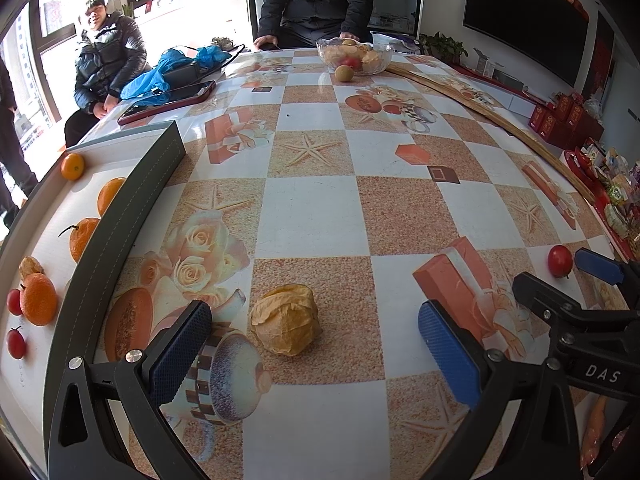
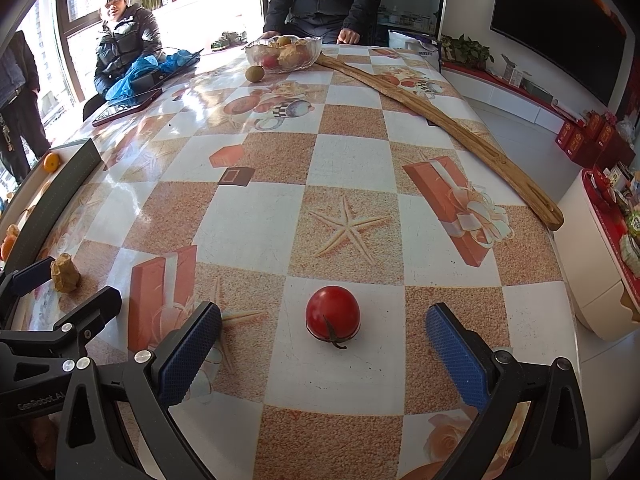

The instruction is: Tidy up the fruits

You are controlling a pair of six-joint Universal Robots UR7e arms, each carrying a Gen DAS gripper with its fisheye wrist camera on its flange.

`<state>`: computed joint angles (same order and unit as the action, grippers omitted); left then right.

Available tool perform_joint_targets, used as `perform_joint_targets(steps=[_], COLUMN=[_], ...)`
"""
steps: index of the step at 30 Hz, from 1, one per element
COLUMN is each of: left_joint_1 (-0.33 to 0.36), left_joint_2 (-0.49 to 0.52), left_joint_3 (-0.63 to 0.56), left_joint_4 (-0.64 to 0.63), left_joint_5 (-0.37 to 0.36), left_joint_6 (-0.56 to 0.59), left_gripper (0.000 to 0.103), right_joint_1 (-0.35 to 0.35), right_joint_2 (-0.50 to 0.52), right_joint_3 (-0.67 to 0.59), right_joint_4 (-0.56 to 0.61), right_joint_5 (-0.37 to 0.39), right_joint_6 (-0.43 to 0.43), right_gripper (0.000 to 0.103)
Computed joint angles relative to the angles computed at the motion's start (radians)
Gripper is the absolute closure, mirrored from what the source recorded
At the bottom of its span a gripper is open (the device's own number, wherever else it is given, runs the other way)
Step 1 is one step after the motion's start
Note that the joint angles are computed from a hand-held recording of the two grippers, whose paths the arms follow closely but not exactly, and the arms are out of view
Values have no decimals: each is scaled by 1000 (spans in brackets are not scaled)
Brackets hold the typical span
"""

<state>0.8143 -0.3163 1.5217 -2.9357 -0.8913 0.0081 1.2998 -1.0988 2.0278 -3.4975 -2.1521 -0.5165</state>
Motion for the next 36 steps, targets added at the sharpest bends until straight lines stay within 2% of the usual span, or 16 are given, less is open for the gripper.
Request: perform_joint_targets(steps=[6, 8, 10, 12, 13, 14, 15, 16, 18, 19, 20, 22, 24, 27, 33, 36], left_joint_1=[-3, -6, -10, -16, -21, -23, -23, -23, -19, -15, -10, 1, 9, 26, 28, 22], left_joint_2=[1, 0, -4, -12, -14, -18, -22, -25, -33, -42, -54, -76, -91, -117, -133, -130], left_joint_3=[-5, -12, -18, -17, -16, -16, -19, -24, -21, -14, -4, 16, 32, 53, 75, 78], left_joint_4=[19, 51, 88, 111, 115, 124, 142, 162, 169, 170, 172, 169, 164, 158, 145, 143], left_joint_5=[18, 28, 28, 16, 14, 8, -2, -4, -21, -38, -64, -113, -123, -162, -137, -117], left_joint_6=[-16, -59, -86, -86, -83, -83, -85, -93, -97, -100, -103, -105, -111, -125, -137, -137], left_gripper=[0, 1, 6, 19, 38, 64, 75, 74, 74, 75, 75, 74, 74, 74, 74, 74], right_joint_1=[4, 6, 9, 13, 16, 17, 19, 22, 31, 34, 36, 23, 3, -15, -51, -59], right_joint_2=[6, 6, 4, 3, 2, 0, -1, -4, -9, -15, -16, -36, -70, -106, -167, -182], right_joint_3=[-11, -15, -21, -29, -32, -33, -29, -22, -18, -19, -20, -10, 1, 7, 26, 38], right_joint_4=[11, 21, 43, 69, 82, 90, 84, 71, 81, 102, 110, 137, 185, 244, 331, 332], right_joint_5=[-11, -16, -25, -42, -50, -51, -44, -33, -31, -29, -35, 4, 64, 104, 202, 207], right_joint_6=[4, 8, 17, 33, 43, 46, 37, 18, -1, -2, -2, 13, 45, 95, 163, 172], right_gripper=[0, 0, 0, 0, 0, 4, 16, 26, 73, 81, 81, 81, 81, 80, 80, 80])
